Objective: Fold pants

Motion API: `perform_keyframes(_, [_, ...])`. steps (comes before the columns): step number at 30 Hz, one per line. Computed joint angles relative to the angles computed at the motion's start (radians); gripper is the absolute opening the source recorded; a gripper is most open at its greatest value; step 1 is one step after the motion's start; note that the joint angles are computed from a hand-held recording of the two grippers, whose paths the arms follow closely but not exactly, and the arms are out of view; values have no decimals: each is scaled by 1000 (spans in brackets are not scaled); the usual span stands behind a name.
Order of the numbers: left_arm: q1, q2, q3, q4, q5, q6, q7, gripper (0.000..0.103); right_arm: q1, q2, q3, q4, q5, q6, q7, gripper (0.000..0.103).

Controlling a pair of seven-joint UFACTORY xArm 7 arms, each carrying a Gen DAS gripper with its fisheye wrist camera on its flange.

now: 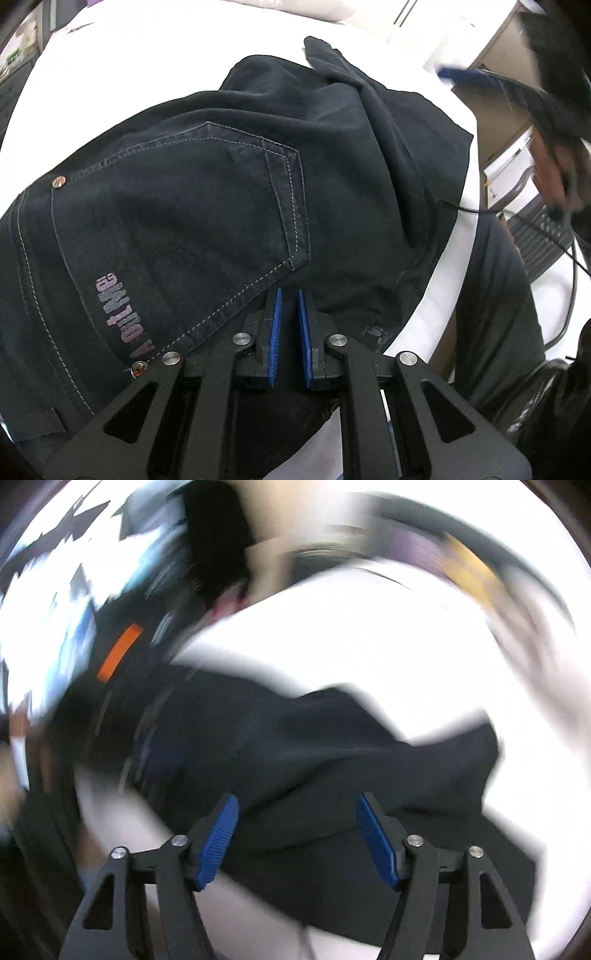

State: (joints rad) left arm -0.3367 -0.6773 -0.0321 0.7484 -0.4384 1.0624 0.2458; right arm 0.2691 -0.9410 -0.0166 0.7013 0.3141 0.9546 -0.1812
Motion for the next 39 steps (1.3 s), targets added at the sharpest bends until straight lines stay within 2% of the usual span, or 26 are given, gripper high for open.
perform_keyframes(2, [2, 2, -1, 1, -2, -1, -10, 9, -39, 121, -139, 30, 128, -94, 83, 68])
perform_keyframes(4, [3, 17, -13, 14, -1, -4, -32, 9, -44, 250, -245, 64, 262, -149, 121, 67])
perform_keyframes(7, [4, 22, -11, 21, 2, 0, -47, 9, -48, 440, -322, 124, 415, -187, 114, 63])
perform_keyframes(8, [4, 14, -9, 16, 1, 4, -51, 9, -59, 481, -322, 137, 435, -188, 121, 59])
perform_keyframes(12, [4, 22, 1, 17, -13, 5, -55, 9, -96, 634, -317, 197, 511, -185, 133, 59])
perform_keyframes(15, [2, 6, 5, -19, -24, -13, -47, 9, -107, 701, -312, 228, 611, -169, 76, 58])
perform_keyframes(17, [2, 6, 8, -23, -27, -14, -44, 9, -129, 742, -302, 260, 633, -153, 55, 55])
perform_keyframes(19, [3, -2, 13, -29, -26, -8, -39, 9, -150, 786, -290, 298, 674, -146, 43, 42])
perform_keyframes(21, [4, 0, 11, -29, -28, -9, -41, 9, -171, 804, -264, 322, 668, -139, 53, 8])
perform_keyframes(24, [16, -35, 30, -48, -15, 13, -27, 9, -214, 756, -224, 307, 619, -162, 39, 6])
perform_keyframes(27, [18, -41, 18, -55, -13, 9, -34, 9, -274, 635, -202, 250, 610, -202, 12, 5])
perform_keyframes(29, [19, -48, 16, -59, -7, 10, -34, 9, -320, 529, -231, 200, 617, -212, -2, 5])
perform_keyframes(32, [18, -44, 10, -55, -7, 7, -44, 9, -393, 372, -296, 116, 565, -212, 17, 5])
perform_keyframes(35, [17, -51, 8, -64, -13, -1, -59, 9, -515, 209, -364, 4, 450, -196, 97, 5])
perform_keyframes(38, [19, -56, 2, -64, -6, -1, -79, 9, -670, 83, -439, -121, 309, -143, 186, 5])
perform_keyframes(39, [19, -55, -1, -61, 0, 1, -84, 9, -693, 63, -462, -146, 284, -128, 203, 5])
